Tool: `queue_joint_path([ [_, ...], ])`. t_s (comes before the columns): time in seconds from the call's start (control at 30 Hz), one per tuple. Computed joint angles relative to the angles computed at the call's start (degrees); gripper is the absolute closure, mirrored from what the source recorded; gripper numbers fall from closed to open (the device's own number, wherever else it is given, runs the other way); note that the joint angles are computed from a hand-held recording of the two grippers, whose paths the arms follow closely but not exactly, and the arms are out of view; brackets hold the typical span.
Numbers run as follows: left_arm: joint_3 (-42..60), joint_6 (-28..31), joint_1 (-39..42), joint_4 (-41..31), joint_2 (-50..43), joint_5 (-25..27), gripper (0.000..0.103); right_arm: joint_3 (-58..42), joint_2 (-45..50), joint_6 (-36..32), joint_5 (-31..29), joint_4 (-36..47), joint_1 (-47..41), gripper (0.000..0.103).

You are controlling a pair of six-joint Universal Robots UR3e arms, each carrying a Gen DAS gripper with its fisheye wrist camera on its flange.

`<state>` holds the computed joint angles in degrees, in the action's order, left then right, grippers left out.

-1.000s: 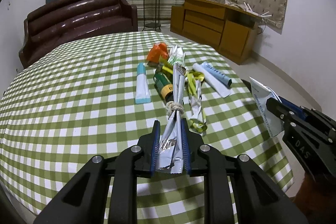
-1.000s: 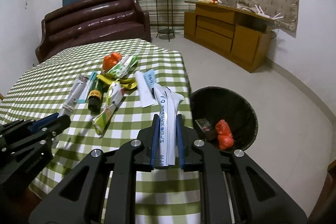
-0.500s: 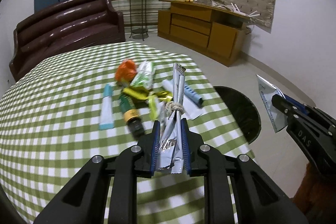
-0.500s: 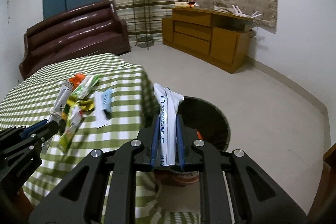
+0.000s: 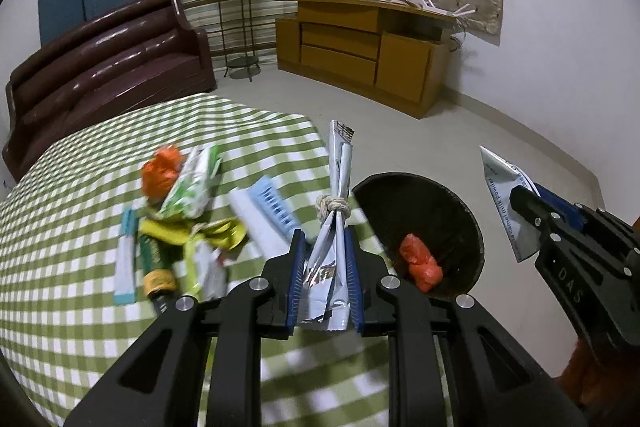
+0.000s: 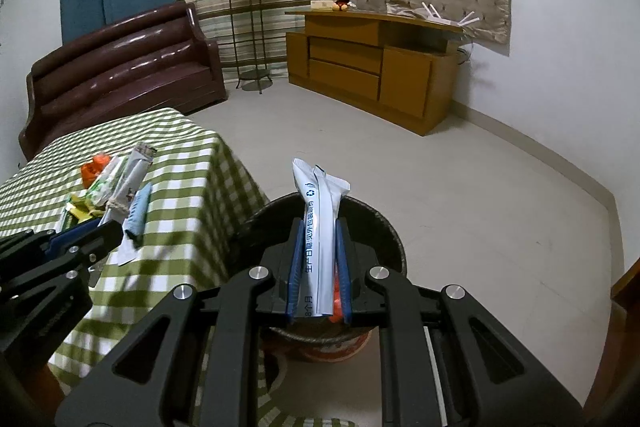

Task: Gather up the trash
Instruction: 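Carry the packet and straw bundle over the black bin and open both tools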

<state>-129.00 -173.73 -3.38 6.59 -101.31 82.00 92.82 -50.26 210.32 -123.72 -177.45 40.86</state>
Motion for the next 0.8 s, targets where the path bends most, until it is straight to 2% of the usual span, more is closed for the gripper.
queue_joint_path([
  [0.33,10.1,-1.3,-5.1,-2.9,-8.7,3.7,0.082,3.3,-0.2,-1.4,2.8,-4.4,-4.1,0.087],
  [0.8,19.6,-2.0,-9.7,-7.0,-15.4,7.8,0.082,3.2,2.2,-2.7,7.3,-7.7,-8.6,0.087],
])
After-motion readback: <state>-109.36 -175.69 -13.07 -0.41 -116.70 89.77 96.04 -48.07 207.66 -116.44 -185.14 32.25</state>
